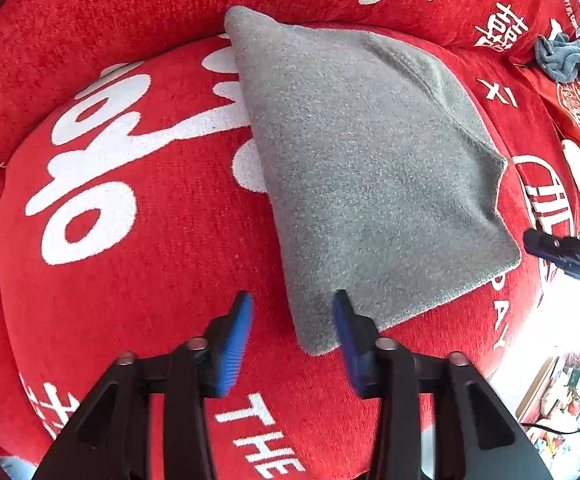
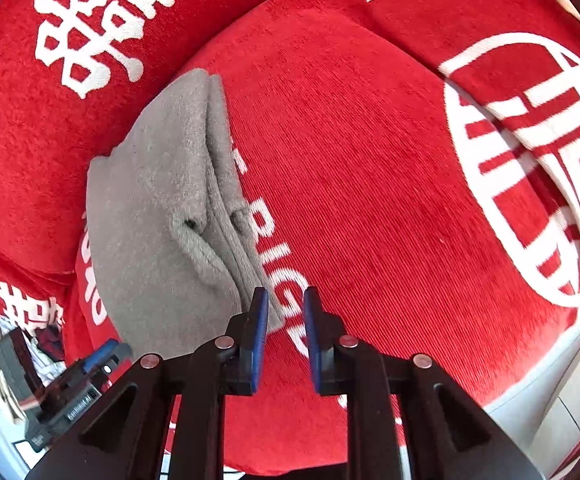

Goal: Fold small clothes

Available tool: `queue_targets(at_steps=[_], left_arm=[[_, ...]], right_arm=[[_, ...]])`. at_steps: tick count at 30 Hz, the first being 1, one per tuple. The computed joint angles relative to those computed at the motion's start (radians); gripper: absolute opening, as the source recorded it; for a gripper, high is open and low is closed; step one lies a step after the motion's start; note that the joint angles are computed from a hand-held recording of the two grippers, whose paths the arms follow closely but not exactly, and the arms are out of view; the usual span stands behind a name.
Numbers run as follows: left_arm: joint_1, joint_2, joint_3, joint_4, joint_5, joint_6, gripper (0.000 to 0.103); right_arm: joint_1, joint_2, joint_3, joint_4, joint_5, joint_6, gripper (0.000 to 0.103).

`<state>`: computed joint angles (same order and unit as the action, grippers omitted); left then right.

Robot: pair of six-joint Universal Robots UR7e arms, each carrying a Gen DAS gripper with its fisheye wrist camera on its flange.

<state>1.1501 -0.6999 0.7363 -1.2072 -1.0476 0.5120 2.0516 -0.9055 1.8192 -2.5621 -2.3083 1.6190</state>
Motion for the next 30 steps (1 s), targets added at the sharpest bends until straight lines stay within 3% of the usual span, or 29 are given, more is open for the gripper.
queue_targets(at_steps=[1, 9, 14, 15, 16, 17, 25, 30], left_arm=[[-0.002, -0.004, 0.003, -0.011, 0.006, 0.001, 0.063], [-0.007, 0.001, 0.002, -0.023, 0.041, -0.002, 0.064], [-0.009, 0.017, -0.018, -0.001, 0.051, -0.025, 0.066], [-0.010, 0.019, -0.018, -0.002, 0.051, -0.029, 0.072], [-0.011, 0.021, -0.019, -0.003, 0.054, -0.033, 0.096], [-0.011, 0.019, -0.014, -0.013, 0.054, -0.035, 0.102], [-0.020, 0.036, -0.030, -0.006, 0.055, -0.047, 0.102], [-0.022, 0.077, -0.108, 0.029, 0.037, -0.098, 0.102]], right_arm=[[0.003, 0.004, -0.007, 0.002, 0.006, -0.004, 0.020], [-0.002, 0.048, -0.041, -0.067, 0.046, -0.057, 0.022], [-0.005, 0.066, -0.074, -0.052, 0.051, -0.098, 0.038], [-0.005, 0.065, -0.079, -0.042, 0.051, -0.104, 0.038], [-0.007, 0.065, -0.083, -0.037, 0.052, -0.113, 0.038], [-0.009, 0.065, -0.084, -0.039, 0.052, -0.121, 0.038], [-0.029, 0.039, -0.074, -0.047, 0.048, -0.167, 0.046], [-0.048, 0.021, -0.067, -0.051, 0.049, -0.216, 0.049]])
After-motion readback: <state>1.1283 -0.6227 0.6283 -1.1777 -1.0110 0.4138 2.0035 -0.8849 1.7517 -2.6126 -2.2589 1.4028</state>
